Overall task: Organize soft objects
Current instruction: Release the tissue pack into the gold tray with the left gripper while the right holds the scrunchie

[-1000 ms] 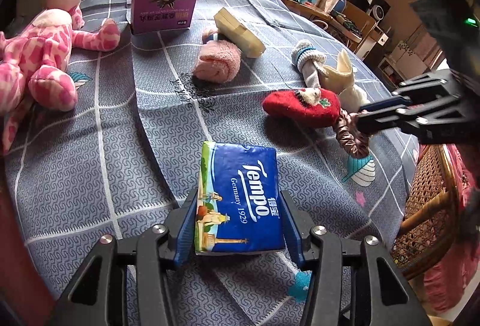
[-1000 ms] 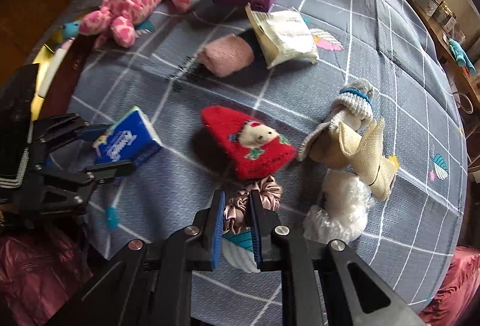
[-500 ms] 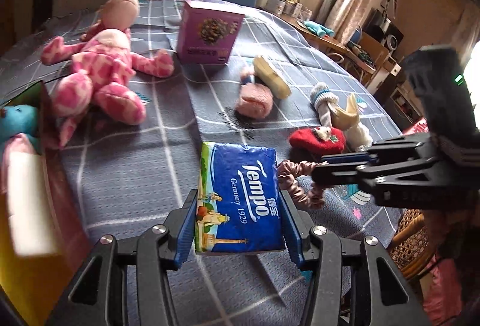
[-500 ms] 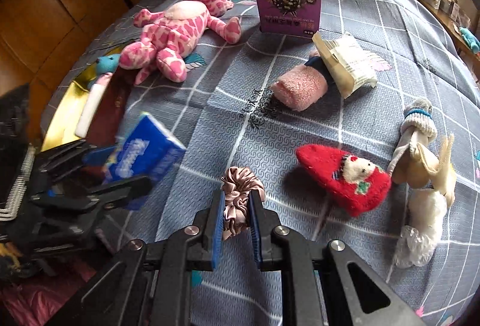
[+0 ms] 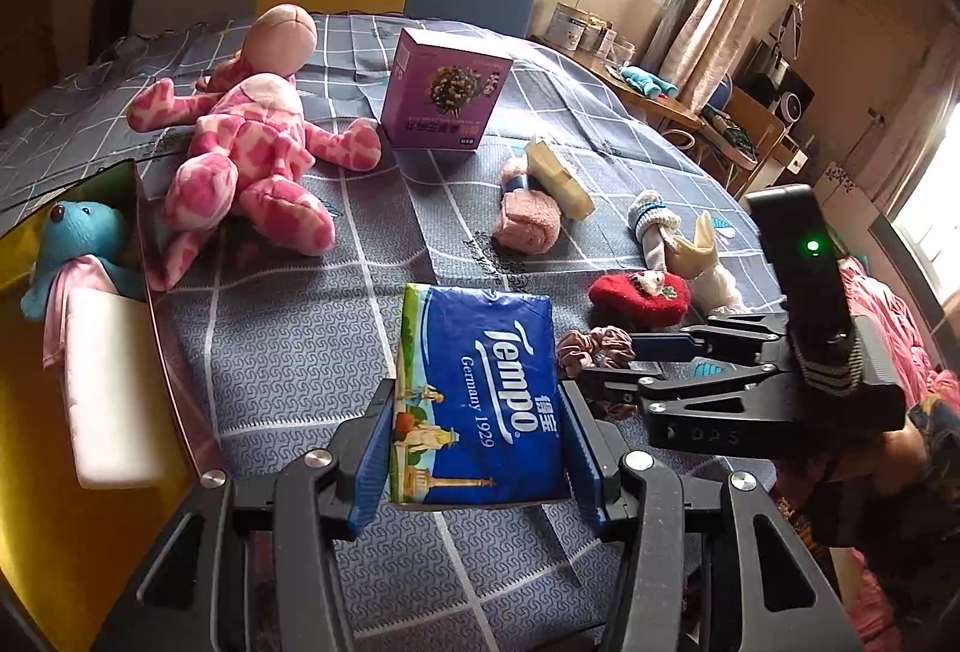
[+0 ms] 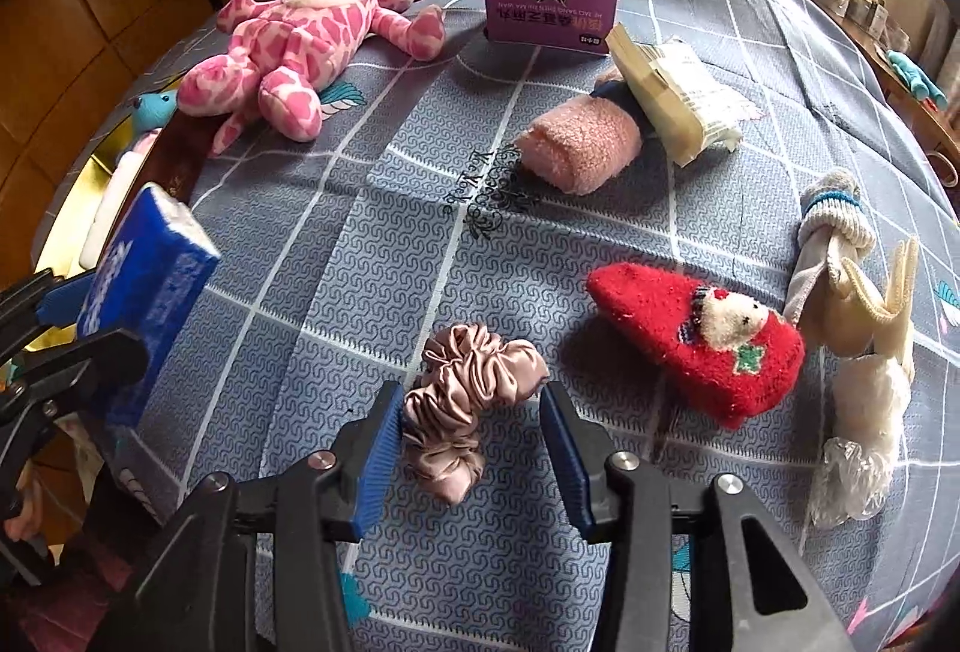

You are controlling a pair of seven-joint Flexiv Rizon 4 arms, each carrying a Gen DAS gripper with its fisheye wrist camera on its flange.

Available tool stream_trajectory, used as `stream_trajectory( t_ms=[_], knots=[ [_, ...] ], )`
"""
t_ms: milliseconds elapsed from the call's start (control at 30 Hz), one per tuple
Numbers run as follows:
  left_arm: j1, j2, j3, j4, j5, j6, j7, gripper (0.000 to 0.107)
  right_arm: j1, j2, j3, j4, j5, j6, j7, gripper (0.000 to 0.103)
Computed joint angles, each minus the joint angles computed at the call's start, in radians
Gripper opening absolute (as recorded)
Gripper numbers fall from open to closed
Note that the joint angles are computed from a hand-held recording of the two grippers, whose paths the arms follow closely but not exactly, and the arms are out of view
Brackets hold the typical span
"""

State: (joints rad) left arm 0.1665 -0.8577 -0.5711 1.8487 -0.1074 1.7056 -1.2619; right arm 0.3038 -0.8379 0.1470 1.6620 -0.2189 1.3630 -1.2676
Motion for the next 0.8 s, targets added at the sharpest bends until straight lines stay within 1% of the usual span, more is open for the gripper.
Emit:
stream_trajectory(
  t_ms=[67,133,233,300,333,367,433,500,600,700,733,800],
  knots=[
    [-0.003,0.005,0.003,0.007,0.004,0.010,-0.002,0.052,0.031,-0.001,-0.038,0.012,-0.009,0.021,0.024,0.017],
    [-0.008,0.010,0.010,0.010,0.007,0.016,-0.006,0.052,0.070,0.001,-0.089,0.035,-0.028,0.055,0.055,0.013],
    [-0.005,0.015,0.009,0.016,0.011,0.025,-0.016,0.052,0.122,-0.005,-0.156,0.061,-0.055,0.108,0.101,0.012],
    [0.006,0.020,0.002,0.025,0.016,0.034,-0.024,0.052,0.111,-0.014,-0.140,0.054,-0.070,0.090,0.100,0.012],
    [0.018,0.025,-0.007,0.033,0.018,0.039,-0.032,0.052,0.125,-0.014,-0.158,0.062,-0.079,0.106,0.109,0.012],
    [0.032,0.031,-0.018,0.045,0.022,0.046,-0.040,0.052,0.122,-0.015,-0.156,0.062,-0.082,0.106,0.112,0.013],
    [0.058,0.044,-0.034,0.066,0.035,0.072,-0.059,0.052,0.099,-0.019,-0.130,0.053,-0.084,0.094,0.109,0.013],
    [0.083,0.060,-0.041,0.086,0.049,0.095,-0.087,0.052,0.086,-0.025,-0.116,0.046,-0.080,0.094,0.113,0.013],
    [0.118,0.089,-0.033,0.114,0.064,0.125,-0.143,0.052,0.086,-0.028,-0.118,0.048,-0.078,0.107,0.121,0.014],
    [0.135,0.118,0.006,0.135,0.071,0.157,-0.211,0.052,0.090,-0.030,-0.123,0.052,-0.076,0.122,0.133,0.014],
    [0.125,0.132,0.038,0.138,0.064,0.161,-0.235,0.052,0.094,-0.030,-0.129,0.058,-0.075,0.134,0.138,0.014],
    [0.075,0.160,0.135,0.139,0.039,0.168,-0.278,0.052,0.104,-0.025,-0.145,0.079,-0.077,0.165,0.142,0.014]
  ],
)
